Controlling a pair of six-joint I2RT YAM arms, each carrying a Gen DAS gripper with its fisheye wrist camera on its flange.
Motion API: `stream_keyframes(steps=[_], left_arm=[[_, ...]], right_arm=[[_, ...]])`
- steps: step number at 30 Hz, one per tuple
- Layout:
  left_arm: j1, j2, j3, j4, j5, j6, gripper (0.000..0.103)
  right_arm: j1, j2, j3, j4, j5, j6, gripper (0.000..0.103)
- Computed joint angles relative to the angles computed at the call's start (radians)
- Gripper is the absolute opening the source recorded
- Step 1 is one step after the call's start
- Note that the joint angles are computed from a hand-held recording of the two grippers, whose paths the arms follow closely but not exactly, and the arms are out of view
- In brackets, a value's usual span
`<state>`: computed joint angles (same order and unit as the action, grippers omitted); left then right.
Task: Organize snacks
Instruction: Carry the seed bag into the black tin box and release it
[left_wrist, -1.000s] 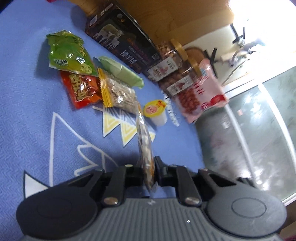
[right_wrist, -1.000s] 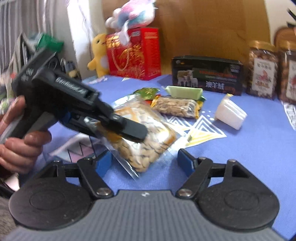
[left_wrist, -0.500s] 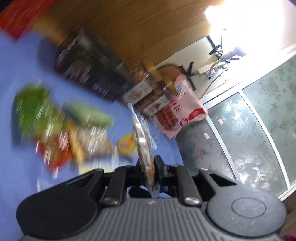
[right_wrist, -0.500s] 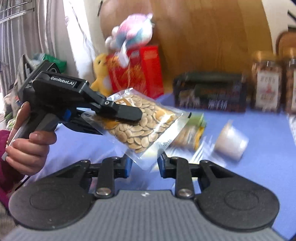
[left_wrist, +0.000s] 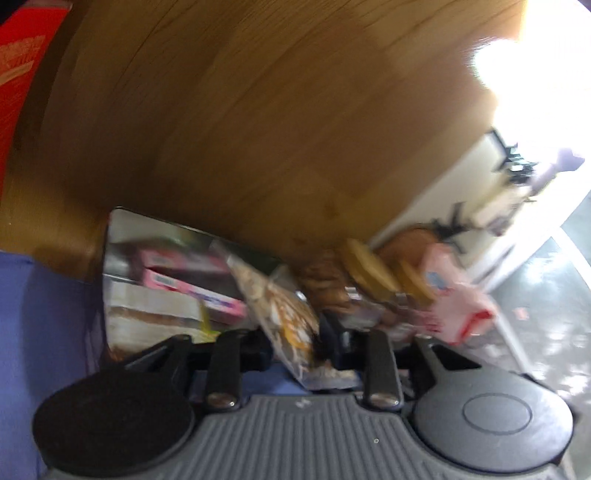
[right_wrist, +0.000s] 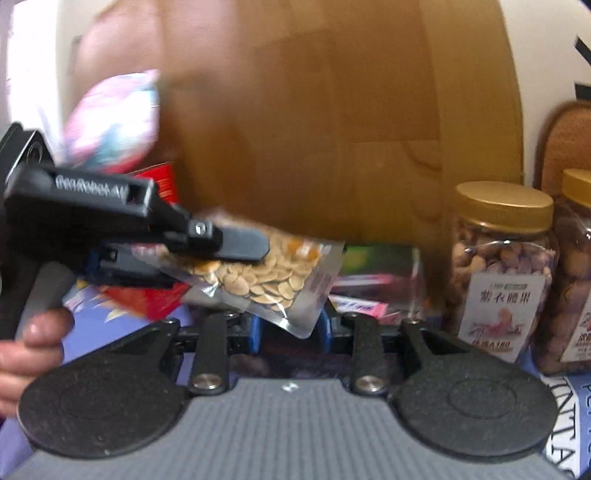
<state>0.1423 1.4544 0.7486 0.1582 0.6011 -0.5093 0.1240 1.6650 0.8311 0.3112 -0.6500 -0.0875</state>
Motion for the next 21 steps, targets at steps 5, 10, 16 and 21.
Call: stream_keyframes(steps=[5, 10, 16, 21], left_arm=[[0.014, -0.014, -0.06, 0.04, -0.02, 0.04, 0.038], [0.007, -0.015, -0.032, -0.045, -0.082, 0.068, 0.043], [-0.009, -0.074, -0.016, -0.108, -0.193, 0.058, 0.057], [0.014, -0.223, -0.096, -0.11, -0.168, 0.021, 0.057]], right_arm=[[-0.105, -0.025, -0.072, -0.002, -0.108, -0.05, 0.035], [-0.21, -0.053, -0.109, -0.059, -0.214, -0.05, 0.035], [-0.325, -0.117, -0.22, -0.086, -0.317, -0.068, 0.035], [-0.454, -0.146, -0.304, -0.162, -0.409, -0.217, 0.045]])
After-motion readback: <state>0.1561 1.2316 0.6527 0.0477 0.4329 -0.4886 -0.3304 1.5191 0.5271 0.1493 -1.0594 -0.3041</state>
